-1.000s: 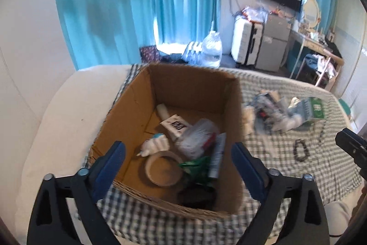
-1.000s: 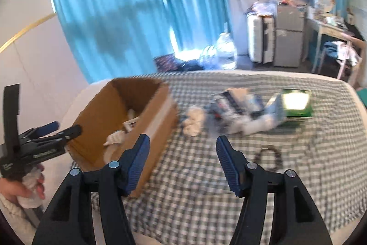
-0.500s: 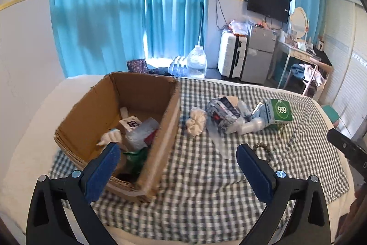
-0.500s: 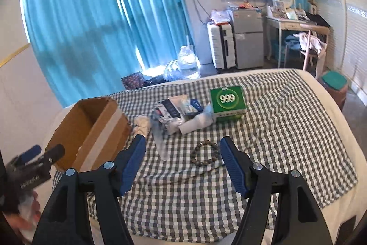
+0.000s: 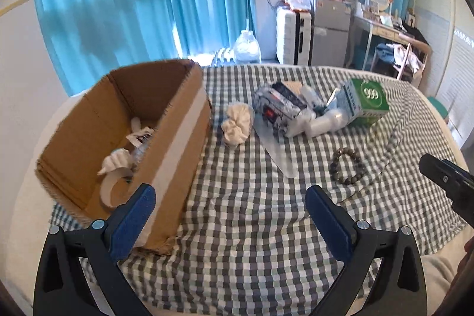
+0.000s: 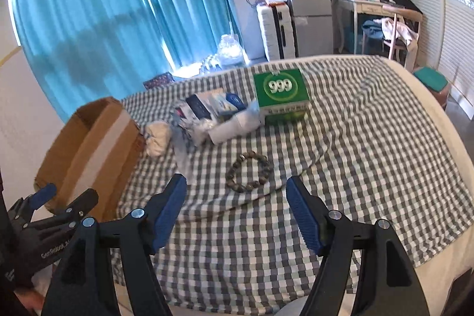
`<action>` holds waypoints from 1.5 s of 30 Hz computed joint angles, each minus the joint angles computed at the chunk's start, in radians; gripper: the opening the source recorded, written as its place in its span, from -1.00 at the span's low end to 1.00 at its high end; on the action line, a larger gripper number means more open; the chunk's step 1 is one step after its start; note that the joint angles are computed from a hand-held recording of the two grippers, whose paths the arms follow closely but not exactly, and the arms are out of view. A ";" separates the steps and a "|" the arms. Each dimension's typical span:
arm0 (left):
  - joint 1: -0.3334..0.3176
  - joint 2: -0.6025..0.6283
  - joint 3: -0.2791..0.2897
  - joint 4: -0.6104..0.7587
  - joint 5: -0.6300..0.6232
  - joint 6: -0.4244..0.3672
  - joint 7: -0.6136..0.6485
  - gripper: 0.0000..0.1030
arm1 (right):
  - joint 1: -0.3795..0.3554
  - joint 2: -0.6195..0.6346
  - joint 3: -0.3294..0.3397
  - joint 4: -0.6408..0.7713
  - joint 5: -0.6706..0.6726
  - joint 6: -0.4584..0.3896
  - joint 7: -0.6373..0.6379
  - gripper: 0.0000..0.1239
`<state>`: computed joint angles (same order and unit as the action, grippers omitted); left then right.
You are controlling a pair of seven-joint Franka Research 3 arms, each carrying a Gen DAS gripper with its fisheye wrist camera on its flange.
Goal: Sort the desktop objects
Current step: 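Move both grippers back toward the green medicine box and white cloth, then grasp the green medicine box with the right gripper while the left grasps the white cloth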
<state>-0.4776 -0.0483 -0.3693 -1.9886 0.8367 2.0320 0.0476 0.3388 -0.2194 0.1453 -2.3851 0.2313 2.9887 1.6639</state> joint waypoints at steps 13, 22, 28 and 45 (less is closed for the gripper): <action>0.037 0.222 0.097 0.122 0.030 0.142 0.059 1.00 | -0.036 0.233 -0.036 0.169 -0.118 -0.013 0.073 0.29; 0.044 0.374 0.179 0.246 0.044 0.203 0.132 1.00 | -0.015 0.439 -0.097 0.425 -0.163 -0.036 0.001 0.56; 0.038 0.426 0.210 0.285 0.061 0.231 0.180 1.00 | 0.020 0.555 -0.144 0.570 -0.170 -0.068 -0.028 0.66; 0.056 0.481 0.240 0.316 -0.010 0.299 0.280 0.83 | 0.031 0.728 -0.171 0.816 -0.190 -0.219 0.036 0.58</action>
<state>-0.4211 0.4323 -0.1297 -1.6730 0.8266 2.3314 0.3273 0.3697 0.5091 -0.0257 -1.5695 0.0417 2.7697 1.6998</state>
